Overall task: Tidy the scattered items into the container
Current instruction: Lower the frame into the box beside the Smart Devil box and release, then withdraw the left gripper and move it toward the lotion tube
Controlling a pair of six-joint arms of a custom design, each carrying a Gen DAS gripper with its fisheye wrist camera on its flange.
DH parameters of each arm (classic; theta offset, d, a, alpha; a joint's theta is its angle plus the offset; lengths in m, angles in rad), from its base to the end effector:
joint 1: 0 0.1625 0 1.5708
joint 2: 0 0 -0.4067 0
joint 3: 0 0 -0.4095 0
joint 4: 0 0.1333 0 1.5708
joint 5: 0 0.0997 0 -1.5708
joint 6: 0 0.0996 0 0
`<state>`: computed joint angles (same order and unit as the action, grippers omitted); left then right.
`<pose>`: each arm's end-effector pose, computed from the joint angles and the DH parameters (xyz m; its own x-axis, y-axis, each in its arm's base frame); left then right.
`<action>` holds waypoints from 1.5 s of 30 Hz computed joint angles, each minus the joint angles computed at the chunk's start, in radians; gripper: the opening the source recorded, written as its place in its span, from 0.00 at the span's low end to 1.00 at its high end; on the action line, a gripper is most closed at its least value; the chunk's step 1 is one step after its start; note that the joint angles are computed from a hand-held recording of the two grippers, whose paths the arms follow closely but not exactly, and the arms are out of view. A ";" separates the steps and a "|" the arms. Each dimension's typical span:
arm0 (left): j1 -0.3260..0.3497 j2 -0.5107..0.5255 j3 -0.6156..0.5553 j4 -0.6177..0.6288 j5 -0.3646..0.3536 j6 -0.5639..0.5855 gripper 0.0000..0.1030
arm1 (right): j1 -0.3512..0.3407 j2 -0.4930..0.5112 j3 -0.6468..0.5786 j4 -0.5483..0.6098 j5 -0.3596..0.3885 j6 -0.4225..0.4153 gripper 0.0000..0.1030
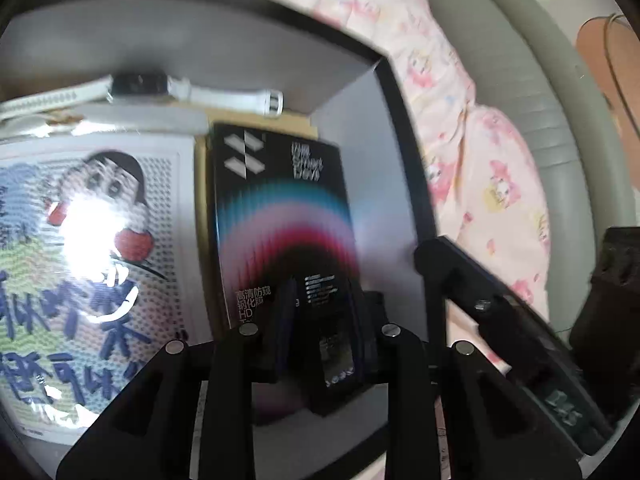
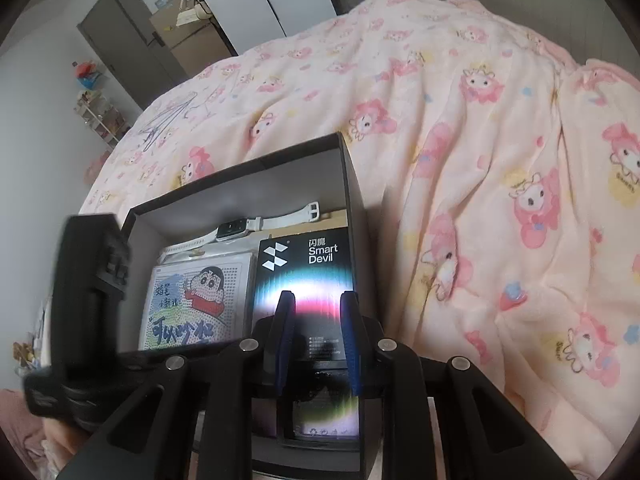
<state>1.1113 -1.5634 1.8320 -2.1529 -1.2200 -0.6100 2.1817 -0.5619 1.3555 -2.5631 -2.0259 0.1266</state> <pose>-0.0811 -0.5417 0.4023 -0.9701 -0.2249 -0.0913 -0.1633 0.8830 -0.4400 0.5017 -0.5603 0.0192 -0.8502 -0.3392 0.4025 -0.4586 0.8527 -0.2502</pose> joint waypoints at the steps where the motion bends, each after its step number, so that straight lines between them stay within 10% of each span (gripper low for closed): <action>1: -0.018 -0.020 0.016 -0.011 0.020 -0.004 0.22 | 0.003 -0.002 0.006 -0.014 -0.007 -0.006 0.19; 10: -0.210 -0.191 0.102 0.136 0.326 -0.088 0.23 | 0.071 0.010 0.015 -0.050 -0.091 -0.013 0.29; 21: -0.377 -0.401 0.130 0.436 0.399 -0.164 0.28 | 0.176 -0.062 0.113 -0.038 -0.018 0.045 0.29; 45: -0.738 -0.744 0.036 1.421 0.506 -0.921 0.32 | 0.348 0.095 -0.053 0.146 0.076 0.021 0.29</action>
